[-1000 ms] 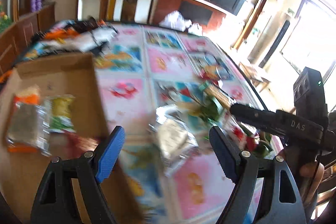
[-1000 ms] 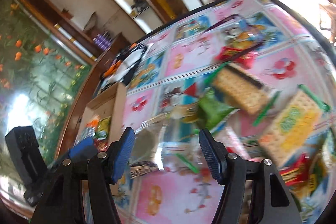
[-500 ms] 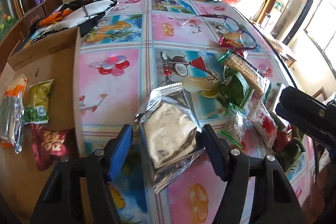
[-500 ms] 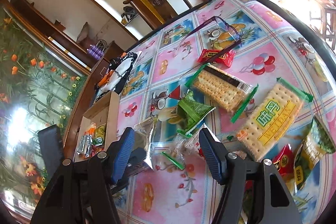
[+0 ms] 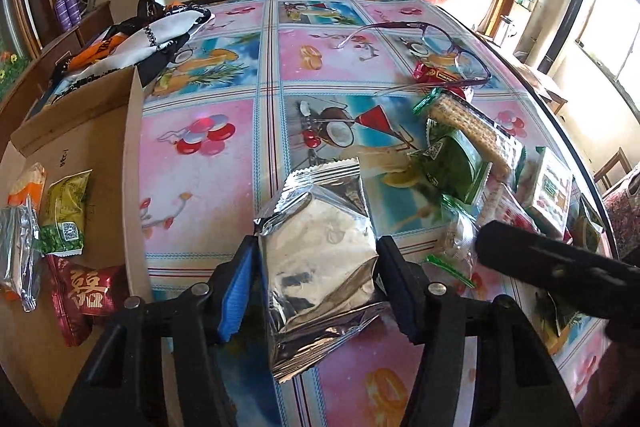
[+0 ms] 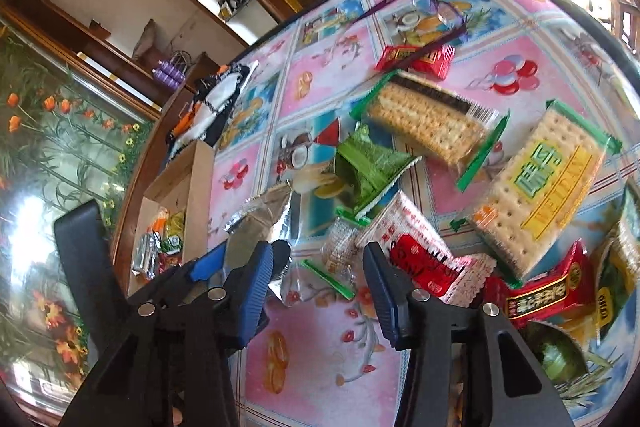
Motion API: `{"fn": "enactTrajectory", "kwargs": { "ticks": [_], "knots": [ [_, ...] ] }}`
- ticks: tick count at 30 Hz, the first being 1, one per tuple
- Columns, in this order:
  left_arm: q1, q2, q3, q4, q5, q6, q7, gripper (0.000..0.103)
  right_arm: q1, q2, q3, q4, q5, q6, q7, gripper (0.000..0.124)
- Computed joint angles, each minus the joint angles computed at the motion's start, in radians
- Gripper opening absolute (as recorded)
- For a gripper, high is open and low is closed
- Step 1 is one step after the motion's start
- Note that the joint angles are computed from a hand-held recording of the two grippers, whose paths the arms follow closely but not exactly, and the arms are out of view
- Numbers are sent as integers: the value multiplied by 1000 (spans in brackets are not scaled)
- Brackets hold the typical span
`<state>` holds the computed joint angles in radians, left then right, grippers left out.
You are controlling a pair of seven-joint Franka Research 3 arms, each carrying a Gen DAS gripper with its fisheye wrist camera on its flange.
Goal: Organize snacks
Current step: 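Grasp a silver foil pack with the left gripper while the right grasps a small clear pack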
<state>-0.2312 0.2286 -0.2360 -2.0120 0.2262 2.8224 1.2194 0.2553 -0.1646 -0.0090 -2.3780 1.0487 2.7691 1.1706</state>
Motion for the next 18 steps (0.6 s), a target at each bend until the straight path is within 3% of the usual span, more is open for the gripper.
{"fn": "enactTrajectory", "kwargs": {
  "ticks": [9, 12, 16, 18],
  "knots": [
    [-11, -12, 12, -14, 41, 6, -22, 59, -19, 42, 36, -10, -227, 99, 171, 51],
    [-23, -13, 24, -15, 82, 1, -48, 59, -23, 56, 52, -13, -368, 133, 225, 51],
    [-53, -17, 54, -20, 199, 10, -123, 60, -54, 68, 81, -29, -637, 190, 399, 47],
    [-59, -17, 60, -21, 239, 11, -153, 61, -23, 67, 47, -26, -572, 177, 311, 37]
  ]
}}
